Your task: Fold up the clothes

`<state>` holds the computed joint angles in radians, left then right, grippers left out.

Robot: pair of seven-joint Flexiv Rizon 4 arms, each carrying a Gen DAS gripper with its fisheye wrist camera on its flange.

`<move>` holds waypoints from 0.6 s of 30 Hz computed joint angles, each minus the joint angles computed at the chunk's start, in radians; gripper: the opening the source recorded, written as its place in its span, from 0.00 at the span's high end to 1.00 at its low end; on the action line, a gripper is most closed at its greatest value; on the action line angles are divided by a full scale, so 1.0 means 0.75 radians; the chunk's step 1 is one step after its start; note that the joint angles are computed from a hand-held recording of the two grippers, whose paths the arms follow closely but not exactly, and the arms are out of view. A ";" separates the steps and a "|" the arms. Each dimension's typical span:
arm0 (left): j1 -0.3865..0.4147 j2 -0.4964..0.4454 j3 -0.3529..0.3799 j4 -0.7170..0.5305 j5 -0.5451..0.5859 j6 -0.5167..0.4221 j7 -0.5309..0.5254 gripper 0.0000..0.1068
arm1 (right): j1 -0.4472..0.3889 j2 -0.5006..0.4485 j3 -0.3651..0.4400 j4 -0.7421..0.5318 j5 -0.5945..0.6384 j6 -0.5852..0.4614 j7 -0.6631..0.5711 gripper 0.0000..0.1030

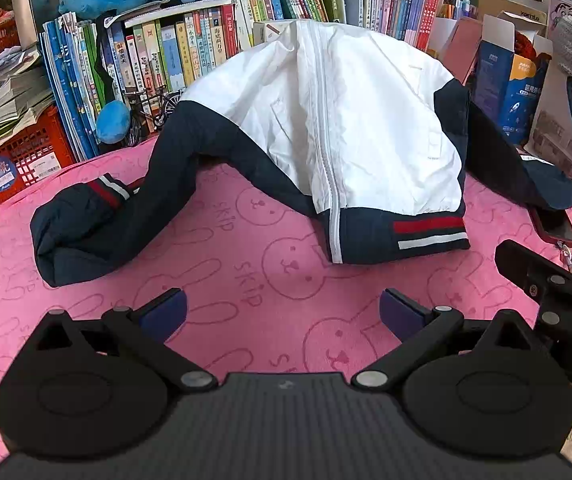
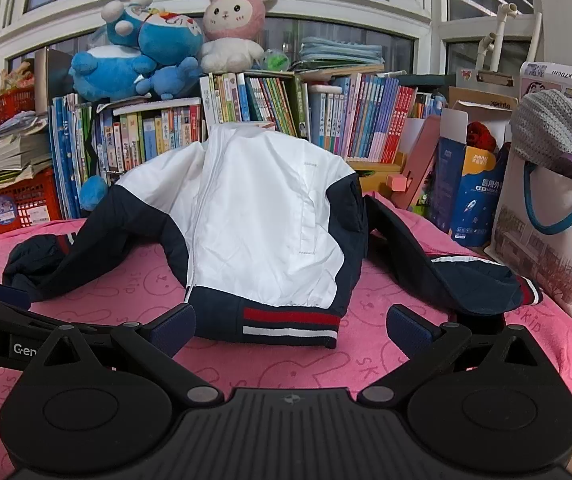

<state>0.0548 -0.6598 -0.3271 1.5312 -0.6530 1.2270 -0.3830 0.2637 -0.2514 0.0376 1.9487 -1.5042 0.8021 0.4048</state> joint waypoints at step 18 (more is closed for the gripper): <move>-0.006 -0.025 0.019 -0.050 0.036 -0.085 -0.019 0.04 | -0.026 -0.007 -0.029 0.016 -0.163 0.004 0.119 0.00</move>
